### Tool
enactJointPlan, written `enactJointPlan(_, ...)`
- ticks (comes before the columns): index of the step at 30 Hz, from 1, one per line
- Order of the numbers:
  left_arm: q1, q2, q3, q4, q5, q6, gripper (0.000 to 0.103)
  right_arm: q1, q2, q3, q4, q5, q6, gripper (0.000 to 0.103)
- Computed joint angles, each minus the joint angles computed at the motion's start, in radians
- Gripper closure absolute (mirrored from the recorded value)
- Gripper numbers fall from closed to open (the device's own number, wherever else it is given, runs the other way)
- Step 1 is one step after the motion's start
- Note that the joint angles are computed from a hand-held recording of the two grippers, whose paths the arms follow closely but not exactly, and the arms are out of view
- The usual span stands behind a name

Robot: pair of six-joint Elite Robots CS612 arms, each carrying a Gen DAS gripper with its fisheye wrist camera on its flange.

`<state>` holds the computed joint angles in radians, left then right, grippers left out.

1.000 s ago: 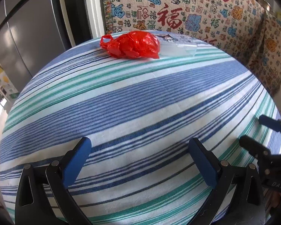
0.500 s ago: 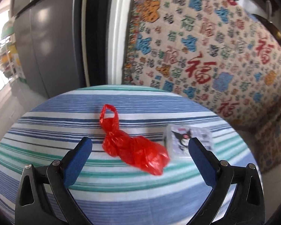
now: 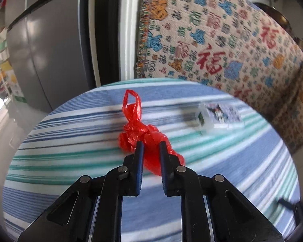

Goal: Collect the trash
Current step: 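Grasp the red plastic bag with the left tool while the right tool approaches the clear cartoon box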

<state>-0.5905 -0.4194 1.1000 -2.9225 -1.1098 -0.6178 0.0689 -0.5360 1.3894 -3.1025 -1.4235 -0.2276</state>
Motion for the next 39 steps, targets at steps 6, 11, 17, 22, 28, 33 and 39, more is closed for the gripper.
enactJointPlan(6, -0.004, -0.078, 0.147, -0.042, -0.14, 0.163, 0.084, -0.007, 0.003, -0.01, 0.02, 0.051, -0.021, 0.014)
enactJointPlan(11, -0.006, -0.071, 0.164, -0.128, -0.163, 0.115, 0.025, -0.021, 0.047, -0.124, 0.101, 0.066, -0.129, 0.014)
enactJointPlan(17, -0.002, -0.042, 0.114, -0.104, -0.19, 0.053, 0.013, -0.033, 0.138, -0.351, 0.318, 0.216, -0.354, 0.006)
enactJointPlan(22, 0.006, -0.038, 0.112, -0.092, -0.218, -0.005, 0.012, -0.017, 0.241, -0.591, 0.518, 0.276, -0.487, 0.0)
enactJointPlan(28, 0.011, -0.037, 0.125, -0.09, -0.218, -0.019, 0.012, 0.002, 0.358, -0.842, 0.655, 0.285, -0.51, 0.0)
enactJointPlan(33, 0.008, -0.036, 0.124, -0.09, -0.212, 0.002, 0.01, 0.01, 0.41, -0.95, 0.702, 0.295, -0.549, 0.0)
enactJointPlan(39, -0.001, -0.031, 0.115, -0.07, -0.174, 0.037, 0.007, 0.008, 0.364, -0.843, 0.621, 0.323, -0.477, 0.03)
